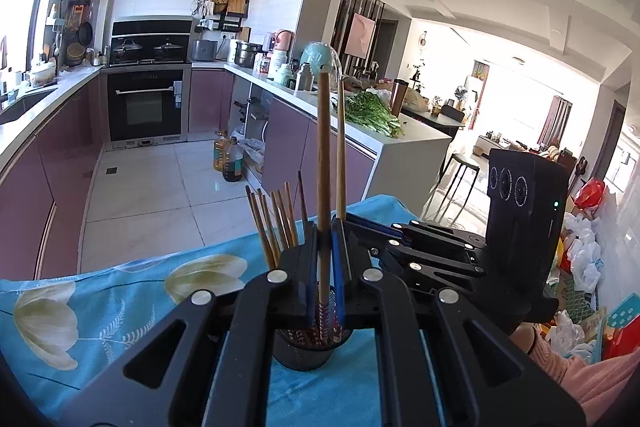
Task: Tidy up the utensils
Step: 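Lower both held chopsticks into the mesh cup beside the others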
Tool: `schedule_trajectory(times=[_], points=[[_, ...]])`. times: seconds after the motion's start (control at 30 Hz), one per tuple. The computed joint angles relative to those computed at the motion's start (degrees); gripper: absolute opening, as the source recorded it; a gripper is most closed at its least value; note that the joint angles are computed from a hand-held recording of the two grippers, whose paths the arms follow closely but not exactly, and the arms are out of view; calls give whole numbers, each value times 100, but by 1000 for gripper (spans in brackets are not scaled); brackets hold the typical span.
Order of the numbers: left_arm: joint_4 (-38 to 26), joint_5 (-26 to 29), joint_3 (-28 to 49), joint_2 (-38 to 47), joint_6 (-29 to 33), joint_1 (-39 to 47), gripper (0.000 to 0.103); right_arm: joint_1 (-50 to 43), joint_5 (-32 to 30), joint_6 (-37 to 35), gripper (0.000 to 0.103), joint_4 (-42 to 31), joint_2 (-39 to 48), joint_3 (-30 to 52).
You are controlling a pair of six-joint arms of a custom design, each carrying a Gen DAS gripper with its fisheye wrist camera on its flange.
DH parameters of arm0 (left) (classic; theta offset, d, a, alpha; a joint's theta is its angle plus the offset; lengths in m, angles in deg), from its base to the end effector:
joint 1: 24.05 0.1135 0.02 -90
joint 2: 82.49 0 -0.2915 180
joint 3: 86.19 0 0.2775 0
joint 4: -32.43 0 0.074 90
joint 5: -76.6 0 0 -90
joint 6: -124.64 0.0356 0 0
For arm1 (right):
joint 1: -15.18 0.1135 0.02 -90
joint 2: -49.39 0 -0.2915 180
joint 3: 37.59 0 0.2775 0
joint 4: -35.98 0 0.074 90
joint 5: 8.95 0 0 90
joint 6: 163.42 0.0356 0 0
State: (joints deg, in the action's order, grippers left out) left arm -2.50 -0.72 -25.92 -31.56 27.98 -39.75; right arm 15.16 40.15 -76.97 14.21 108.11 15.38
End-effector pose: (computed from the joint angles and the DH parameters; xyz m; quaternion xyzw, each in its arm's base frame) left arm 0.1983 -0.0639 0.3379 0.1249 0.8337 -0.1944 0.5015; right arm 0.2342 0.0232 0.2882 -0.2058 0.7952 0.2834 0.4950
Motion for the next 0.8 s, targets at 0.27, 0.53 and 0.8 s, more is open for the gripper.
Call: schedule_trajectory(times=[0.27, 0.53, 0.8], points=[[32, -101, 33, 256, -77, -109, 7, 72, 162, 102, 6, 64, 65, -37], [29, -152, 105, 470, -41, -121, 7, 130, 231, 100, 6, 114, 167, -43], [25, -215, 132, 601, 19, -79, 7, 174, 347, 174, 6, 251, 237, -85]])
